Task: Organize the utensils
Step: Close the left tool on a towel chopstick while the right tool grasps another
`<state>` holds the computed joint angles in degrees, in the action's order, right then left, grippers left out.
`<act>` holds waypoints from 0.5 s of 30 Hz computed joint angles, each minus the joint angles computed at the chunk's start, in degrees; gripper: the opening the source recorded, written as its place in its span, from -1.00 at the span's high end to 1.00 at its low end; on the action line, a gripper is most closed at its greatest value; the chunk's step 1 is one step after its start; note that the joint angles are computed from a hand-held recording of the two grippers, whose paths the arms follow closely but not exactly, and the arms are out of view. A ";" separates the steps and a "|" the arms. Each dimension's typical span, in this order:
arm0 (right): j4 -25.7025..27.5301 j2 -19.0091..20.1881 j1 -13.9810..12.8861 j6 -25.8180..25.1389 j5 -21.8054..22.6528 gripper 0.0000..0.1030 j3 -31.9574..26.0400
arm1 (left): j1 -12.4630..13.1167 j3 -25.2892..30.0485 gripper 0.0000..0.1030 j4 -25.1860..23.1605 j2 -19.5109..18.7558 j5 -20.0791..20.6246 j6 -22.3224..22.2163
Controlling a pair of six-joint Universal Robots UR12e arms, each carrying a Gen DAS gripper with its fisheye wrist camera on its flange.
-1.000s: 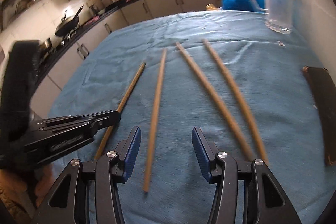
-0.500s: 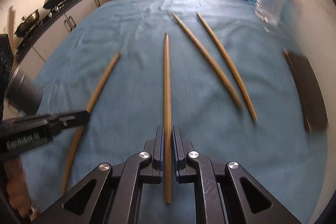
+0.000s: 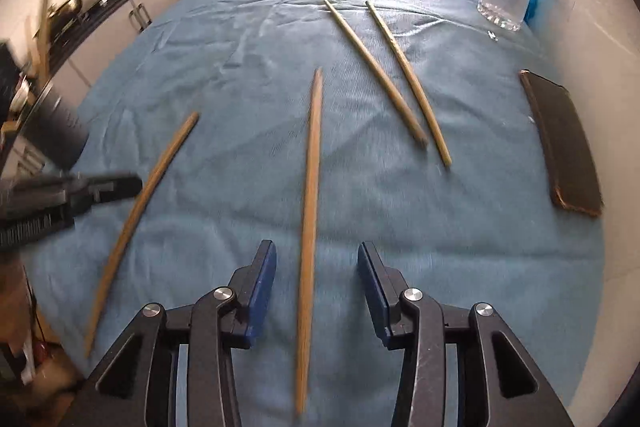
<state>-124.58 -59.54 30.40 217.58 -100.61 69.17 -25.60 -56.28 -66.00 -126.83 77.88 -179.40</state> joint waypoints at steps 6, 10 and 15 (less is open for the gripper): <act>4.55 3.89 -1.39 -0.78 -0.14 0.47 -6.88 | -0.53 3.79 0.87 -1.59 -2.47 1.58 -0.30; 8.94 6.49 -1.60 -2.20 -1.37 0.52 -11.73 | -0.38 5.07 0.86 -2.61 -3.14 1.23 -0.04; 12.90 9.15 -2.05 -2.10 -1.25 0.52 -16.77 | -0.50 4.40 0.86 -0.62 -3.09 1.18 0.95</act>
